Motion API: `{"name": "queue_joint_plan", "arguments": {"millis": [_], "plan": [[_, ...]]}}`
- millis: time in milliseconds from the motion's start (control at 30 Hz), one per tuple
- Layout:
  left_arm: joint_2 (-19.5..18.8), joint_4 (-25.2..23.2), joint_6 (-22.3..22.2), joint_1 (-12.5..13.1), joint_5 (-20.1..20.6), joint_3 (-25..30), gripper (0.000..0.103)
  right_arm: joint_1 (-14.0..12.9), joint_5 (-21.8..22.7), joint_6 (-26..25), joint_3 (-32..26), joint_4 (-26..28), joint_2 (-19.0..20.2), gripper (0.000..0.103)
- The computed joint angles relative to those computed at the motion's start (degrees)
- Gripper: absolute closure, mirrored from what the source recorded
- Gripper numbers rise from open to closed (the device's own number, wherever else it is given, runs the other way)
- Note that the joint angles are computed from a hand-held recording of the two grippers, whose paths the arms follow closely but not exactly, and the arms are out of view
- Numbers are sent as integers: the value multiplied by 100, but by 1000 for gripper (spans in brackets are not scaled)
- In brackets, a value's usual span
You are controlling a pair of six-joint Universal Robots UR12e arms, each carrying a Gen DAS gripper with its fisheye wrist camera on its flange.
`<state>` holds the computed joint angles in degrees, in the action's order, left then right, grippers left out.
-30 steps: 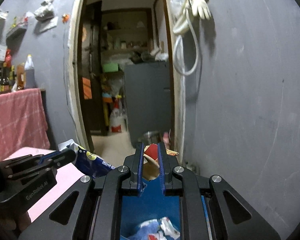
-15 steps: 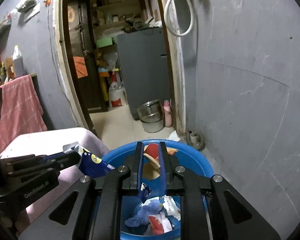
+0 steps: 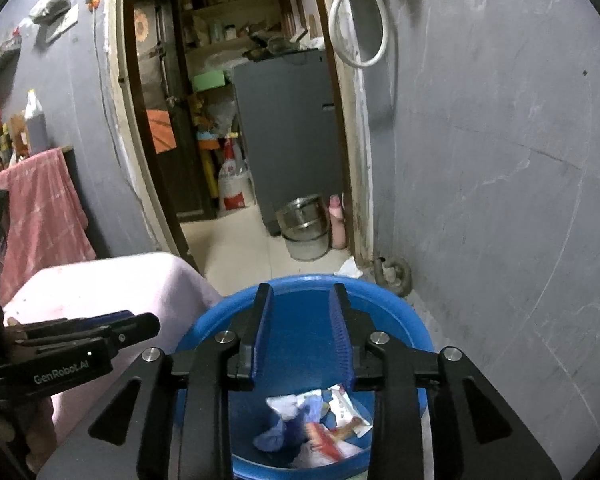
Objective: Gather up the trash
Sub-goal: 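Open both tools to drop the wrapper and scrap into the basin, then move both tools back over the table toward the bread crust and ribbon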
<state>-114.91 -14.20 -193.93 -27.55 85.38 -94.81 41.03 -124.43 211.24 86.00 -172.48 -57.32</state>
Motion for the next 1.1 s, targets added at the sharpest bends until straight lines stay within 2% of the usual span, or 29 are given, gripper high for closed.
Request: {"name": "queue_joint_plan", "arguments": {"millis": [67, 133, 200, 267, 333, 400, 467, 600, 633, 667, 833, 1100], "plan": [[87, 330, -71, 35, -106, -128, 60, 40, -118, -79, -2, -192, 3, 64], [187, 713, -163, 88, -108, -282, 56, 96, -272, -205, -25, -451, 17, 50], [287, 978, -203, 139, -33, -406, 55, 161, -421, -357, -82, -724, 42, 48], [385, 1162, -226, 186, 47, -494, 48, 211, -519, -449, -137, -891, 68, 43], [495, 1382, -258, 241, 113, -611, 43, 276, -633, -576, -215, -1166, 113, 30], [619, 1603, -269, 295, 221, -742, 38, 343, -723, -754, -319, -1437, 171, 26], [733, 1833, -276, 347, 313, -870, 24, 413, -759, -961, -445, -1691, 235, 20], [960, 2354, -202, 482, 531, -1155, 16, 544, -799, -1320, -720, -2070, 378, 7], [1015, 2434, -170, 498, 602, -1221, 12, 574, -787, -1403, -801, -2157, 423, 3], [1075, 2514, -106, 514, 718, -1293, 7, 607, -779, -1487, -890, -2240, 473, 1], [1352, 2965, -121, 688, 883, -1663, 6, 751, -662, -1772, -1239, -2487, 678, 0], [1746, 3061, -82, 1052, 1242, -2140, 4, 910, -215, -2004, -1833, -2511, 1046, 0]]}}
